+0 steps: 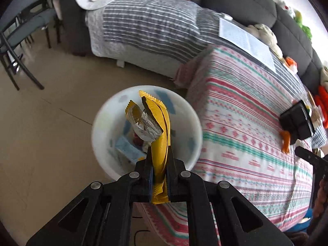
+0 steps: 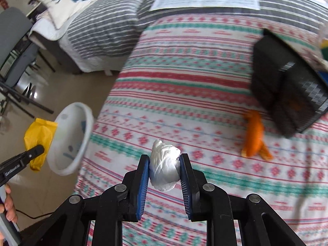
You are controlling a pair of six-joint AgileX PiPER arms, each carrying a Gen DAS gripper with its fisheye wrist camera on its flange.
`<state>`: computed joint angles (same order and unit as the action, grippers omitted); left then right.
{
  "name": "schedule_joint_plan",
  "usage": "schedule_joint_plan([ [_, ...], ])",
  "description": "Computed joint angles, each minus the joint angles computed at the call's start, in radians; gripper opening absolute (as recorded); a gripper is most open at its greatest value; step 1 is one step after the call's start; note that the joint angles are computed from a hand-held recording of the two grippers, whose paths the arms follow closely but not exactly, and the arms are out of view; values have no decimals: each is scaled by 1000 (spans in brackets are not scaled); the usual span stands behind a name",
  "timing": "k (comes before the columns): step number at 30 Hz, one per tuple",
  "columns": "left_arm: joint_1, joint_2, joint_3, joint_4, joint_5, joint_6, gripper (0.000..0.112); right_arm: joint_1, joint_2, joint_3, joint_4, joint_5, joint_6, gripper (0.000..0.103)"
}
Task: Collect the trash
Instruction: 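Carry the yellow wrapper to the white bin and release it with the left tool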
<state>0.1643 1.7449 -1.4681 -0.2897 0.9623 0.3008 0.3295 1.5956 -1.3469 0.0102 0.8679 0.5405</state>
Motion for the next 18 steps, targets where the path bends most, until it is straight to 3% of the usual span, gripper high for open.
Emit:
schedule_joint_plan([
  [2,15,16,-6,-11,-13,19,11,19,32,-28,3,-7,1,27],
  [4,20,29,-12,-5,-35,18,20,36,64,-55,4,-15,7,27],
  [5,24,41,-24,-4,-35,21,29,46,83,-71,3,-19,12,27],
  [7,25,54,-35,31,-41,-14,71,64,122,-108,3,-23,19,27],
  [8,32,50,-29,34,-54,-21,75,74,131,-115,3,-25,24,27],
  [18,87,9,25,200,-52,-83,86,151,301,-299,35,-31,16,27],
])
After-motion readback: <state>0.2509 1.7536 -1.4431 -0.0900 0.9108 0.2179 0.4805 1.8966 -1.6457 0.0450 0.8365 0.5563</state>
